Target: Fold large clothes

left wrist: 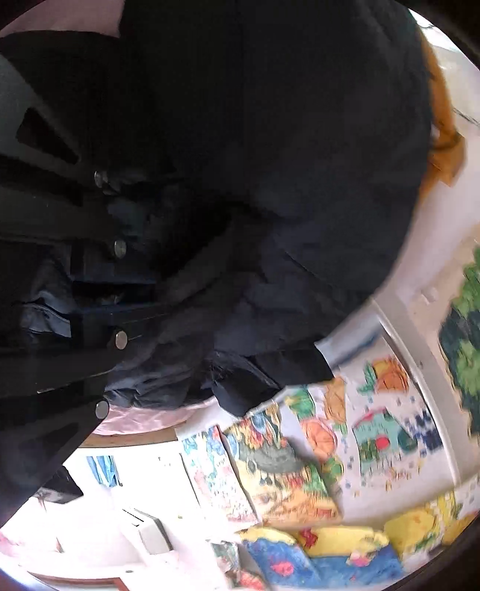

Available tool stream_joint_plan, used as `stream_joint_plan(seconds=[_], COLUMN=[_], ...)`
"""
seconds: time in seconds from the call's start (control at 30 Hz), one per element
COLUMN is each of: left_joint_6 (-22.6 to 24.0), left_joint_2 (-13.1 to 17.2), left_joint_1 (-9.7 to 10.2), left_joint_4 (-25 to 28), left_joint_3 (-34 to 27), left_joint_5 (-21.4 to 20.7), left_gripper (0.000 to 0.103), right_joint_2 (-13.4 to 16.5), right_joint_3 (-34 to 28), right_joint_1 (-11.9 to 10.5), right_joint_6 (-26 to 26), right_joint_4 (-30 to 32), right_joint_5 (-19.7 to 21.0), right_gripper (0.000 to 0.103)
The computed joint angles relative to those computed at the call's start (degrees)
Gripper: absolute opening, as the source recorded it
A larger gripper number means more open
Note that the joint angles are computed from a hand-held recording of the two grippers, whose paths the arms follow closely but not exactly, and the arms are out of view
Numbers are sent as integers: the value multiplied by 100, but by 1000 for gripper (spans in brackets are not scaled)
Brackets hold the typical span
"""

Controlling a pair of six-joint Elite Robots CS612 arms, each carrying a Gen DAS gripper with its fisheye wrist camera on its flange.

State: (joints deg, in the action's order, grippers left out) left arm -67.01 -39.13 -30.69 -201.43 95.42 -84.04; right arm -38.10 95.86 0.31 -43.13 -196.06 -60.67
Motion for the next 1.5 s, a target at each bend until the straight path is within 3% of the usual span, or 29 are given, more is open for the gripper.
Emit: stream_joint_plan(seconds=[0.13, 0.2, 0.3, 0.37, 0.43, 0.57, 0.67, 0.73, 0.83, 1.0, 1.07, 1.13, 1.17, 1.2, 1.27, 1.33, 1.5], left_joint_6=[828, 1431, 2230, 2520, 2603, 2497, 2402, 2337, 2318, 1953, 1724, 1452, 1342, 1188, 852, 647, -872], left_joint_2=[-272, -428, -487, -449, -386, -208, -125, -91, -80, -233, -340, -497, -567, -648, -769, -840, -1088], left_joint_1=[-192, -336, -534, -566, -532, -424, -367, -346, -317, -221, -207, -246, -277, -339, -508, -590, -672], left_joint_4=[445, 1050, 1733, 1965, 2164, 2930, 3289, 3490, 3701, 2823, 2367, 1933, 1725, 1346, 707, 222, 88], left_joint_3=[-8, -99, -270, -338, -385, -550, -660, -732, -776, -357, -79, 282, 449, 695, 1105, 1378, 1969], left_joint_5=[881, 1535, 2682, 3101, 3202, 3124, 3053, 2979, 2815, 2191, 1960, 1828, 1808, 1871, 2298, 2518, 2851], left_gripper=[4, 4, 4, 4, 4, 4, 5, 5, 10, 18, 19, 27, 40, 66, 96, 98, 102], right_joint_2=[-84, -169, -311, -397, -396, -159, 122, 284, 483, 550, 555, 526, 510, 480, 388, 291, 1], right_joint_3=[63, 163, 322, 364, 322, -84, -667, -946, -1238, -1203, -1203, -1115, -1084, -1041, -912, -752, -371], right_joint_1=[-42, -91, -195, -316, -447, -577, -657, -681, -708, -658, -686, -724, -738, -763, -836, -873, -963], right_joint_6=[-142, -365, -622, -678, -579, 77, 1051, 1409, 1755, 1689, 1729, 1770, 1788, 1784, 1694, 1527, 879], right_joint_4=[206, 260, 235, 406, 372, 266, 905, 1269, 1690, 1451, 1375, 1245, 1212, 1205, 1191, 1076, 1159], right_joint_5=[130, 275, 324, 382, 289, -491, -1056, -1245, -1236, -1326, -1192, -1063, -988, -858, -555, -291, 295], right_gripper=[8, 13, 32, 51, 54, 54, 54, 54, 54, 56, 63, 68, 71, 72, 78, 81, 86])
